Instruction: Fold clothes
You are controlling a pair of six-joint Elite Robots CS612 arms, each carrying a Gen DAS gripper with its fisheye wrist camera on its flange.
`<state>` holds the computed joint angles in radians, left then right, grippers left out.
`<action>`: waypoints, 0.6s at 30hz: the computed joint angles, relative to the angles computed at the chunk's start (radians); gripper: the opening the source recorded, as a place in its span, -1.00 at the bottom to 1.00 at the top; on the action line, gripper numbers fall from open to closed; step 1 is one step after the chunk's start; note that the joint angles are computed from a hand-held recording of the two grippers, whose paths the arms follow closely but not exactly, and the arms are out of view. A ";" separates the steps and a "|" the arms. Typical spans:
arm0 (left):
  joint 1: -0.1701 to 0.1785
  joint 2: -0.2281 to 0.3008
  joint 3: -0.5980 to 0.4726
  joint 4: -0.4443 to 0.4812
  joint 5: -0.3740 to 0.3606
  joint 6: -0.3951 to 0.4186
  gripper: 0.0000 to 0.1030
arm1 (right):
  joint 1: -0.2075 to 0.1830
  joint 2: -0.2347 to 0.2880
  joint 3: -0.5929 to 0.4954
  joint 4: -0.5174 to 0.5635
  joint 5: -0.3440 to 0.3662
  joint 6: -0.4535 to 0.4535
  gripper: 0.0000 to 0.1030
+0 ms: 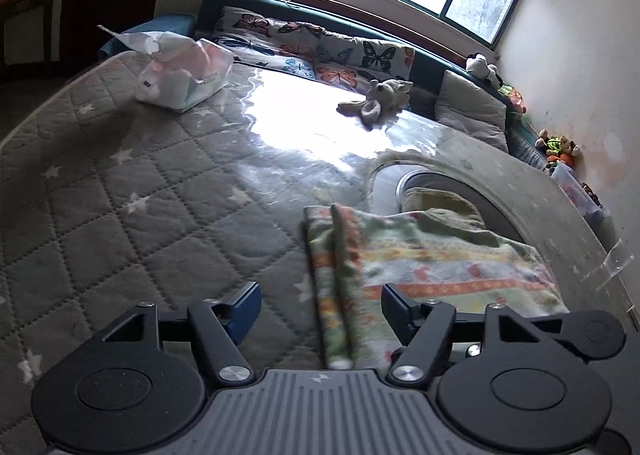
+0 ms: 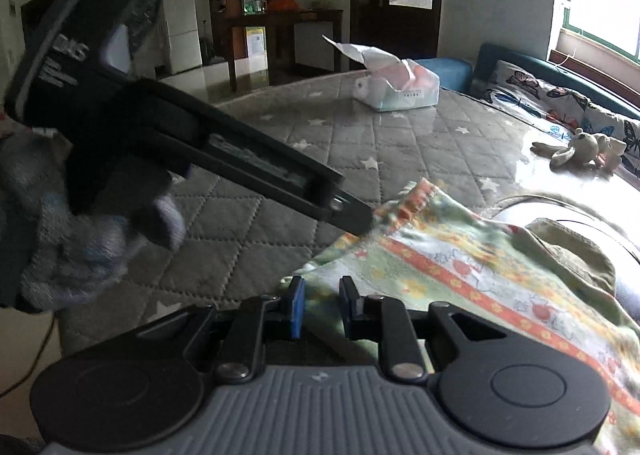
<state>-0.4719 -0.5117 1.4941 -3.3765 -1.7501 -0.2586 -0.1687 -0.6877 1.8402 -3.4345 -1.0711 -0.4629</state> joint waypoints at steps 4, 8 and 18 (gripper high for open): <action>-0.007 0.003 -0.016 0.027 0.003 -0.044 0.48 | -0.007 -0.007 0.010 0.007 0.014 -0.008 -0.41; -0.004 0.003 -0.027 0.061 -0.019 -0.099 0.53 | 0.003 -0.002 0.007 0.014 -0.003 -0.034 -0.40; 0.009 0.011 -0.043 0.088 -0.102 -0.231 0.58 | 0.005 0.001 0.015 -0.063 -0.010 -0.011 -0.80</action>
<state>-0.4626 -0.5002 1.4506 -3.2881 -1.8521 -0.4892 -0.1638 -0.6866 1.8553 -3.4975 -1.0812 -0.4735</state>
